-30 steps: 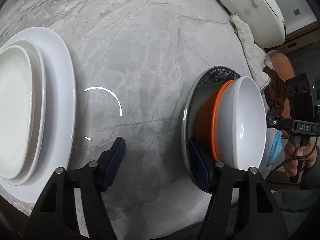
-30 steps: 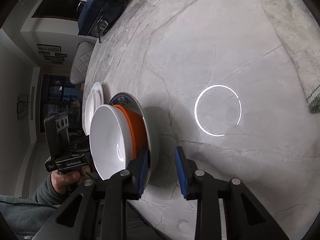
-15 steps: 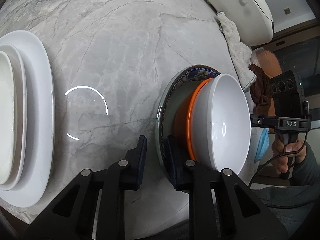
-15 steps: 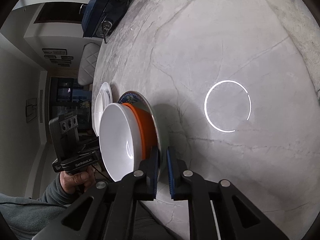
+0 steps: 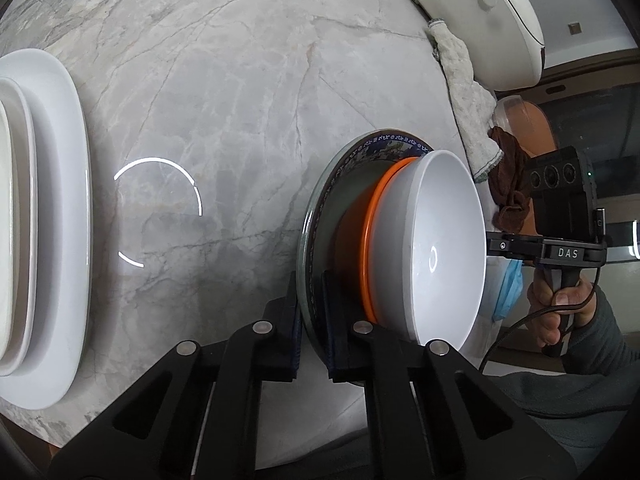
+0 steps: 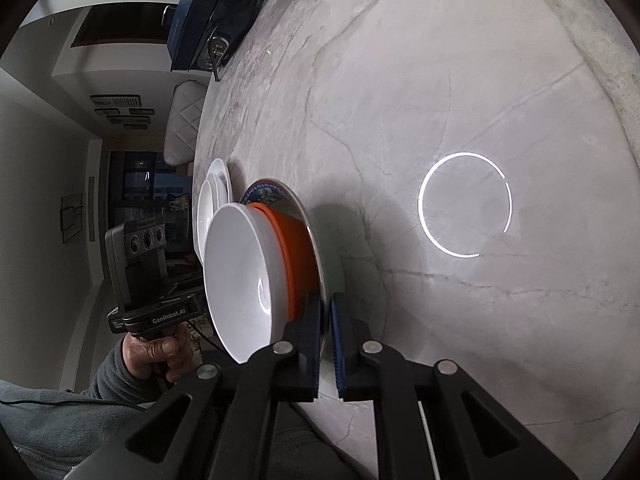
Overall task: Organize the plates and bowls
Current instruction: 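Lift the nested bowl stack with both grippers toward the white plate stack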
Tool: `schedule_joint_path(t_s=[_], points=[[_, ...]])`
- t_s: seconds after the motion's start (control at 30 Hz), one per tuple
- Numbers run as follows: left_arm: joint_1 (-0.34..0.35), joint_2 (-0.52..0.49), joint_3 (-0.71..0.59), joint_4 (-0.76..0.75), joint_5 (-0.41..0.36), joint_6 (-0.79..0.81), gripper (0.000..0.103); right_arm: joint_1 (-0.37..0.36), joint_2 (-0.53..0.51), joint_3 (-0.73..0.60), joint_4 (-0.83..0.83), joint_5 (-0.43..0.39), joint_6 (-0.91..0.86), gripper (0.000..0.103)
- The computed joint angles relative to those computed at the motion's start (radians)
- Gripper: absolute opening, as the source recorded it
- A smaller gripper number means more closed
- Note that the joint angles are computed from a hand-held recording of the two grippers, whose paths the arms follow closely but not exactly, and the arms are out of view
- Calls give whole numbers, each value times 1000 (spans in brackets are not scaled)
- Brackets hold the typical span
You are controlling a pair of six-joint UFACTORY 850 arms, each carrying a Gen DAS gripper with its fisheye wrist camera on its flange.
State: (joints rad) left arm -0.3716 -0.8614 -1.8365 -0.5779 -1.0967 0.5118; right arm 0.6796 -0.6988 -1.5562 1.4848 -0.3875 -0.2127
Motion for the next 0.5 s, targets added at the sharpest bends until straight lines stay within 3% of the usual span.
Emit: schedule_joint_path(t_s=[0.5], points=[[-8,1,-8,-1,-13,-64,5,6,7,-7,-107,11,126,9]])
